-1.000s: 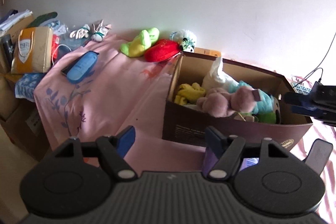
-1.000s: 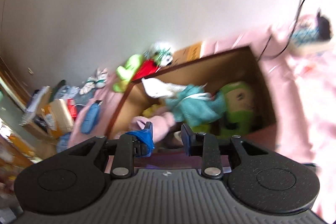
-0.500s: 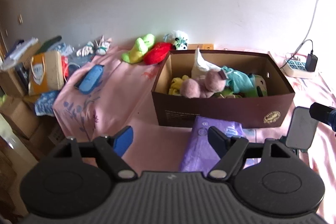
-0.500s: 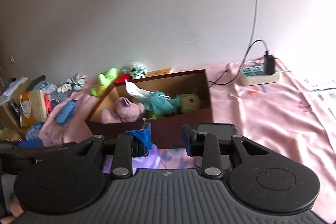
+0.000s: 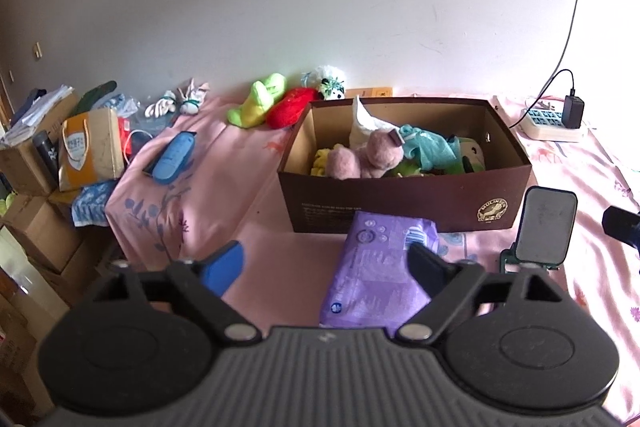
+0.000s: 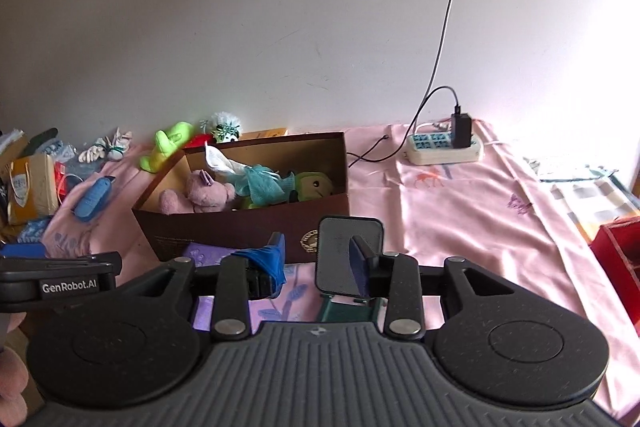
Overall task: Organize soft objects
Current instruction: 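Move the left gripper to the purple wipes pack while the right approaches the green phone stand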
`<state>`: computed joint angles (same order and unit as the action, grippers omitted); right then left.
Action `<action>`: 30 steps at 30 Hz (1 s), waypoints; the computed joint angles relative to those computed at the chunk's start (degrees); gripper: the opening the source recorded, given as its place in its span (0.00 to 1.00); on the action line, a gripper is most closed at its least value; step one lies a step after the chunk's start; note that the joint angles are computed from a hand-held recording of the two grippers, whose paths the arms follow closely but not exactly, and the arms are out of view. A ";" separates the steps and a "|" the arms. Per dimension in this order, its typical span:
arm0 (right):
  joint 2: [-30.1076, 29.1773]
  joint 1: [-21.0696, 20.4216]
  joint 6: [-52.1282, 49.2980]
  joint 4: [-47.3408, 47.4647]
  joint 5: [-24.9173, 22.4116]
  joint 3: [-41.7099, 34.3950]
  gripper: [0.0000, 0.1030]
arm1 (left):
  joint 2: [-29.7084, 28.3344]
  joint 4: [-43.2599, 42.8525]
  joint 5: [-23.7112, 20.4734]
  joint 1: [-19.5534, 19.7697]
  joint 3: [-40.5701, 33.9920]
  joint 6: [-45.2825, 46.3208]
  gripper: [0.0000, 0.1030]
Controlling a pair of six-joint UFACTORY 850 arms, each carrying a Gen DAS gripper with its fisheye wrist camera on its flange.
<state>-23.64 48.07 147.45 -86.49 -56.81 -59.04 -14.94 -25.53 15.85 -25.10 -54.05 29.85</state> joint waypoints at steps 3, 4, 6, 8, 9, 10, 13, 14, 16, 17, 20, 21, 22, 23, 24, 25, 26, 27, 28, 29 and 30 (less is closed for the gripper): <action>-0.21 0.46 -1.64 1.22 -0.50 -0.27 0.19 | 0.46 1.58 0.45 -0.21 0.62 -1.37 0.93; 0.02 0.37 -0.92 0.98 0.02 0.00 0.19 | 0.50 2.12 0.38 -0.24 0.67 -2.10 0.93; 0.16 0.23 0.37 0.75 0.36 0.32 0.19 | 0.26 2.86 -0.07 -0.30 0.49 -2.87 0.93; -0.29 0.16 -0.25 1.60 0.34 -0.06 0.19 | -0.28 2.55 -0.49 -0.38 0.13 -2.34 0.93; -0.54 0.10 -0.77 2.07 0.36 -0.29 0.19 | -0.50 3.29 -0.65 -0.32 0.03 -2.99 0.93; -0.76 -0.03 -0.96 2.44 0.48 -0.39 0.20 | -0.74 4.29 -0.98 -0.22 -0.08 -3.98 0.93; -1.07 -0.59 0.49 2.78 1.71 -0.12 0.20 | -1.78 6.70 -2.73 0.09 -0.90 -6.36 0.93; -1.15 -0.80 1.21 2.89 2.18 0.01 0.20 | -2.12 6.95 -3.18 0.08 -1.15 -6.73 0.93; -1.36 -1.15 1.76 3.73 3.14 0.03 0.21 | -2.73 6.72 -3.89 0.00 -1.50 -6.42 0.93; -1.51 -1.30 0.94 4.31 3.67 -0.07 0.21 | -2.87 6.27 -3.83 -0.13 -1.41 -6.03 0.93; -1.83 -1.49 -0.11 5.42 5.07 -0.25 0.21 | -3.32 8.90 -4.79 -0.14 -1.49 -8.35 0.93; -1.76 -1.57 -0.02 5.31 6.03 -0.10 0.22 | -3.43 8.56 -5.21 -0.17 -1.50 -7.91 0.93; -1.70 -1.72 -0.26 5.26 7.08 -0.04 0.22 | -3.63 8.01 -5.64 -0.22 -1.62 -7.31 0.93; -1.71 -1.78 -0.48 5.19 7.92 -0.02 0.22 | -3.82 7.85 -6.17 -0.22 -1.73 -7.13 0.93; -1.79 -1.74 -0.65 5.11 8.31 -0.04 0.22 | -4.00 8.01 -6.79 -0.21 -1.90 -7.31 0.93; -2.00 -1.67 -1.32 5.45 8.34 -0.29 0.22 | -4.17 9.54 -7.32 -0.13 -2.05 -8.78 0.93; -2.21 -1.65 -2.43 5.94 8.17 -0.64 0.22 | -4.31 9.94 -7.59 -0.13 -2.12 -9.26 0.93; -2.41 -1.61 -3.38 6.17 7.91 -0.97 0.22 | -4.46 7.94 -7.81 -0.19 -2.22 -7.37 0.93; -2.59 -1.63 -4.33 6.39 7.83 -1.24 0.22 | -4.59 6.78 -8.10 -0.23 -2.33 -6.44 0.93; -2.63 -1.84 -5.47 6.57 8.17 -1.38 0.22 | -4.67 8.01 -8.44 -0.20 -2.42 -7.71 0.93; -2.75 -1.92 -6.52 6.99 8.40 -1.61 0.22 | -4.67 10.44 -8.74 -0.11 -2.42 -10.07 0.93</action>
